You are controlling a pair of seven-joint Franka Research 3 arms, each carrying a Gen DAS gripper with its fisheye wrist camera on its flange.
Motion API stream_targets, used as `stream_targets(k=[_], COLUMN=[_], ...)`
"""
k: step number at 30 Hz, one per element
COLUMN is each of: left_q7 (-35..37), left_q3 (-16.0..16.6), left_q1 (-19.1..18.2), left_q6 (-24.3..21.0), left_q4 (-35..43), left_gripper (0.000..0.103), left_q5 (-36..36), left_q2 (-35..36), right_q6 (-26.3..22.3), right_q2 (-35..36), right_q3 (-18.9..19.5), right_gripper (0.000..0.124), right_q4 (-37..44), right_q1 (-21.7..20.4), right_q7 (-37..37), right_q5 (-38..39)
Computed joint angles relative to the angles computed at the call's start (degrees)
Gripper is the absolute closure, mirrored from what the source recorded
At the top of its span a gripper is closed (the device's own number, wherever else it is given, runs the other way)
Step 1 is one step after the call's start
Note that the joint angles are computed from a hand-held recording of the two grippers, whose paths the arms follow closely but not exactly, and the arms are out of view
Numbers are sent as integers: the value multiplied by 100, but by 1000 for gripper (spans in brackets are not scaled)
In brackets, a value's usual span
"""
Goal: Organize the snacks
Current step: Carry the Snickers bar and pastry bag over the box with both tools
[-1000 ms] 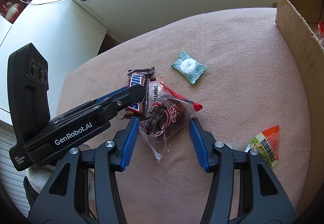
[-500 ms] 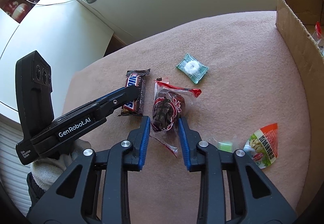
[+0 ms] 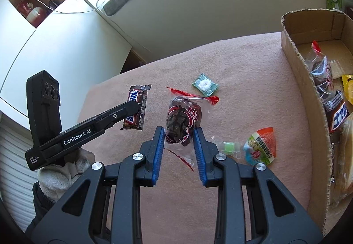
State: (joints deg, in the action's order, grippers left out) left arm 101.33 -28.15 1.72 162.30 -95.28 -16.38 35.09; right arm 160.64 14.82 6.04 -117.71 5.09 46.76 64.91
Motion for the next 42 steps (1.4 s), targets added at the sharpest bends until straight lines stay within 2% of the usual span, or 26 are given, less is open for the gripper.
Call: stream_targets(k=[3,10,22,25,35,42], left_q7=[160,596,977,1174,1235,998], left_q3=[-177,-587,-713,-871,-675,-441], left_q1=[44,25,-522,-478,-1059,-1461], left_q6=[68,24,-206,-252,-502,-687], left_q4=[-83,-26,346,302,757,1182], left_gripper=[77,76,76,76,76,76], left_q5=[-50,-276,-492,-672,-669,-435], left_q2=[-70,-48,84,71,261,498], right_q6=[104,320,576,610,641,577], right_q2=[-279,-840,-1258,-1232,-888,-508], right_q3=[-21,-326,-786,-843,-892,-823], right_gripper=[96,96,96,96,96,96], right_q4=[-214,-584,-855,-829,-513,-140], right_q1=[-60,-84,-318,-388,-691,-969], right_q7=[-236,-511,-558,-478,-235,-41], right_q5=[205,392,208,84,-221,-339])
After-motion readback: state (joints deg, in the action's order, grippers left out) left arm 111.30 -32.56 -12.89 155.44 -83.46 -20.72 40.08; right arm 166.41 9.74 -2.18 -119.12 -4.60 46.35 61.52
